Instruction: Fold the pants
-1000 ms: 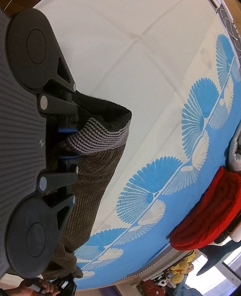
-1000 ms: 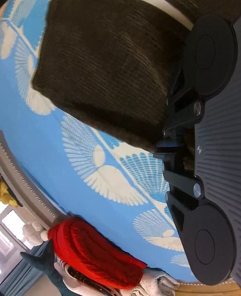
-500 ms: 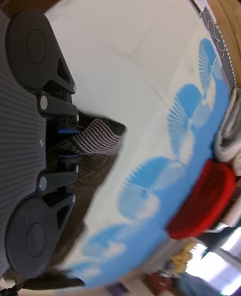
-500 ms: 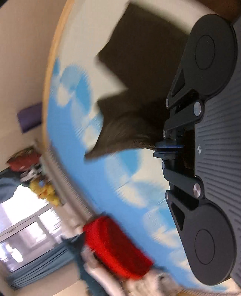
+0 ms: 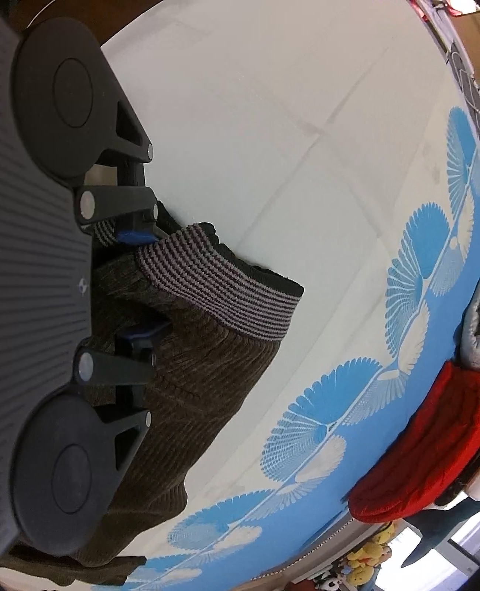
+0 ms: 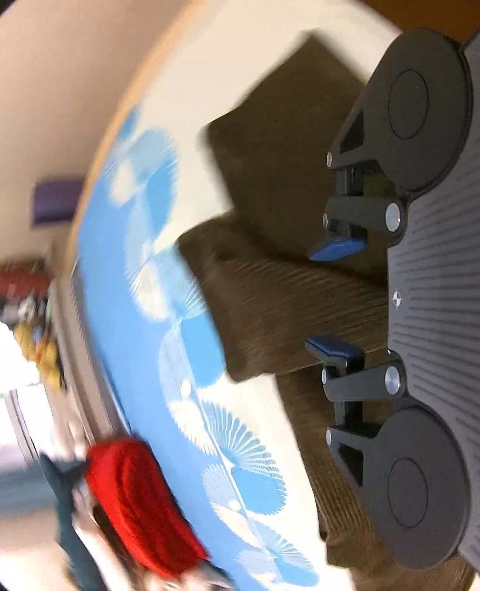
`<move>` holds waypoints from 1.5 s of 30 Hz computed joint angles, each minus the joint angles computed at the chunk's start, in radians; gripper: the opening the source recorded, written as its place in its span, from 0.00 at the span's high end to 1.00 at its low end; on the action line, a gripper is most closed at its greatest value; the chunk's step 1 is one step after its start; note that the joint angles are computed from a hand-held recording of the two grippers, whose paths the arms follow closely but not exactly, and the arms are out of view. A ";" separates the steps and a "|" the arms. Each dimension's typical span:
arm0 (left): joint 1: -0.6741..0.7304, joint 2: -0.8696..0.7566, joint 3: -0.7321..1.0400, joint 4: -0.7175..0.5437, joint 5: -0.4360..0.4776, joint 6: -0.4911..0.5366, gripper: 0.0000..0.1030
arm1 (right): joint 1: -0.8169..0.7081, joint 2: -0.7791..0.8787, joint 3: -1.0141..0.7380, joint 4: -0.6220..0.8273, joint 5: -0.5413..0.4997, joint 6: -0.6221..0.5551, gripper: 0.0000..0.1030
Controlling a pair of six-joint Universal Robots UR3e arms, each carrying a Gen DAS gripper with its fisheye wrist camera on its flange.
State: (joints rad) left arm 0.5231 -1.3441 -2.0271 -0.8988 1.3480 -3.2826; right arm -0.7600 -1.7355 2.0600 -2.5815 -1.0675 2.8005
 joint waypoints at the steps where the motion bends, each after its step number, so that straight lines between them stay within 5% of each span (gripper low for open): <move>1: 0.002 0.000 -0.005 0.006 -0.001 -0.001 0.56 | 0.062 0.071 -0.035 -0.055 -0.038 -0.011 0.49; 7: 0.047 0.008 -0.026 0.002 -0.044 0.008 0.56 | 0.349 0.417 -0.271 -0.173 -0.292 -0.014 0.48; 9: 0.050 0.008 -0.029 0.005 -0.047 0.000 0.56 | 0.396 0.490 -0.354 -0.101 -0.352 -0.021 0.51; 10: 0.048 0.008 -0.029 0.006 -0.044 -0.005 0.56 | 0.409 0.514 -0.385 -0.065 -0.387 -0.040 0.63; 11: 0.046 0.009 -0.029 0.008 -0.039 -0.008 0.57 | 0.412 0.508 -0.377 -0.072 -0.410 -0.060 0.86; 12: 0.039 0.008 -0.029 0.014 -0.031 -0.016 0.58 | 0.395 0.498 -0.367 -0.088 -0.398 -0.067 0.93; 14: 0.029 0.009 -0.031 0.028 -0.015 -0.031 0.64 | 0.307 0.425 -0.291 -0.187 -0.335 0.048 0.93; 18: 0.016 0.011 -0.028 0.030 -0.009 -0.055 0.68 | -0.042 0.126 0.015 -0.336 -0.214 0.510 0.93; 23: -0.031 -0.018 0.001 0.026 0.033 -0.094 0.68 | -0.377 -0.003 0.151 0.148 -0.036 0.471 0.91; 27: -0.030 -0.019 0.001 0.027 0.035 -0.128 0.67 | -0.514 -0.053 0.231 0.156 0.108 0.294 0.85; 31: -0.026 -0.023 0.000 0.030 0.036 -0.145 0.66 | -0.538 0.035 0.157 0.092 0.070 0.390 0.67; 34: -0.025 -0.031 0.013 0.016 0.037 -0.140 0.66 | -0.503 0.165 0.058 0.056 0.026 0.514 0.67; 39: -0.029 -0.039 0.017 0.011 0.049 -0.125 0.64 | -0.461 0.299 -0.052 -0.002 -0.124 0.643 0.70; 40: -0.030 -0.041 0.021 0.008 0.049 -0.121 0.65 | -0.449 0.315 -0.066 -0.009 -0.132 0.649 0.83; 42: -0.032 -0.045 0.028 0.005 0.049 -0.124 0.68 | -0.404 0.343 -0.133 0.019 -0.167 0.660 0.88; 45: -0.018 -0.037 0.030 -0.008 0.034 -0.123 0.70 | -0.369 0.374 -0.266 0.075 -0.110 0.674 0.90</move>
State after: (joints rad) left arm 0.5051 -1.3815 -1.9967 -0.9072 1.3819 -3.4056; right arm -1.1292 -1.3613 1.7936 -2.5061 -1.1777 3.4749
